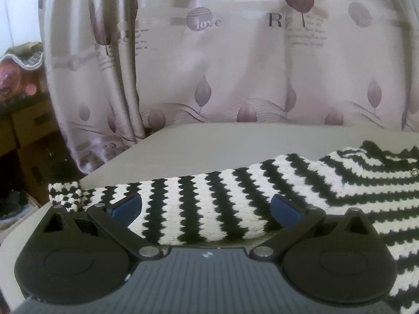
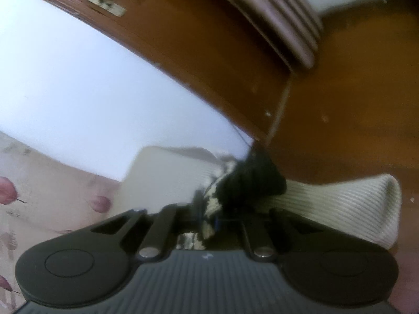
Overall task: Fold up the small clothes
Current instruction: 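Grasp the other sleeve cuff with the right tool and lift it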
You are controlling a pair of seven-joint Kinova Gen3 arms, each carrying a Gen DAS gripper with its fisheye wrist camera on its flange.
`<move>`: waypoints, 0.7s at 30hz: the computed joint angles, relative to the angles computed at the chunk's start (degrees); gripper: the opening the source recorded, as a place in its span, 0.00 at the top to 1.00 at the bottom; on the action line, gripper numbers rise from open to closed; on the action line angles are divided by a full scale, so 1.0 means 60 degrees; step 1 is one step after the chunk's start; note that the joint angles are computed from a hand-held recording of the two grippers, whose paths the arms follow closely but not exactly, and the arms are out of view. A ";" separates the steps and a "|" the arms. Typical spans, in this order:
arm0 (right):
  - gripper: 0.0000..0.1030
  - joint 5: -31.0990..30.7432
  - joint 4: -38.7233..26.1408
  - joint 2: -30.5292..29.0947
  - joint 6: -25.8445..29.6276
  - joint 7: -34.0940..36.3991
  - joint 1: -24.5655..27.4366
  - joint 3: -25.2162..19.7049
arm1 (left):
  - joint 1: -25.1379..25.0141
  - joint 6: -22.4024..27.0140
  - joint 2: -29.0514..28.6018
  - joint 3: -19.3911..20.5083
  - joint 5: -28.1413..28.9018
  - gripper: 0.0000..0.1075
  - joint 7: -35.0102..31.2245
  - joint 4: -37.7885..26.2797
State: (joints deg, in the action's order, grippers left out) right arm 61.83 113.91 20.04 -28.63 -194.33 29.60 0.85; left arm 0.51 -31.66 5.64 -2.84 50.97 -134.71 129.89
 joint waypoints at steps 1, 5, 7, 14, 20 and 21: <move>0.92 -0.0070 -0.0020 -0.0122 -0.0108 0.0051 -0.0037 -0.0042 | -0.0043 0.0105 0.0003 -0.0006 -0.0132 0.04 0.0091 -0.0012; 0.92 -0.0180 -0.0190 -0.0543 -0.0438 -0.0009 -0.0444 -0.0164 | 0.0173 0.0156 0.0059 -0.0135 -0.0213 0.04 -0.0096 0.0018; 0.92 -0.0249 -0.0339 -0.0686 -0.0686 -0.0038 -0.0787 -0.0234 | 0.0053 -0.0133 0.0062 0.0066 -0.0865 0.04 0.0267 0.0252; 0.92 -0.0853 -0.1231 -0.0531 -0.1405 0.0299 -0.2541 -0.0659 | 0.0267 -0.0790 0.0192 0.0118 -0.1692 0.04 0.0486 0.0620; 0.92 -0.0923 -0.2059 0.0135 -0.1544 0.0463 -0.4053 -0.1233 | 0.0006 -0.0279 0.0054 0.0015 -0.2235 0.04 0.1161 0.0581; 0.92 -0.0893 -0.2163 0.0268 -0.1484 0.0545 -0.4324 -0.1314 | -0.0040 -0.0214 0.0033 0.0005 -0.2328 0.04 0.1295 0.0582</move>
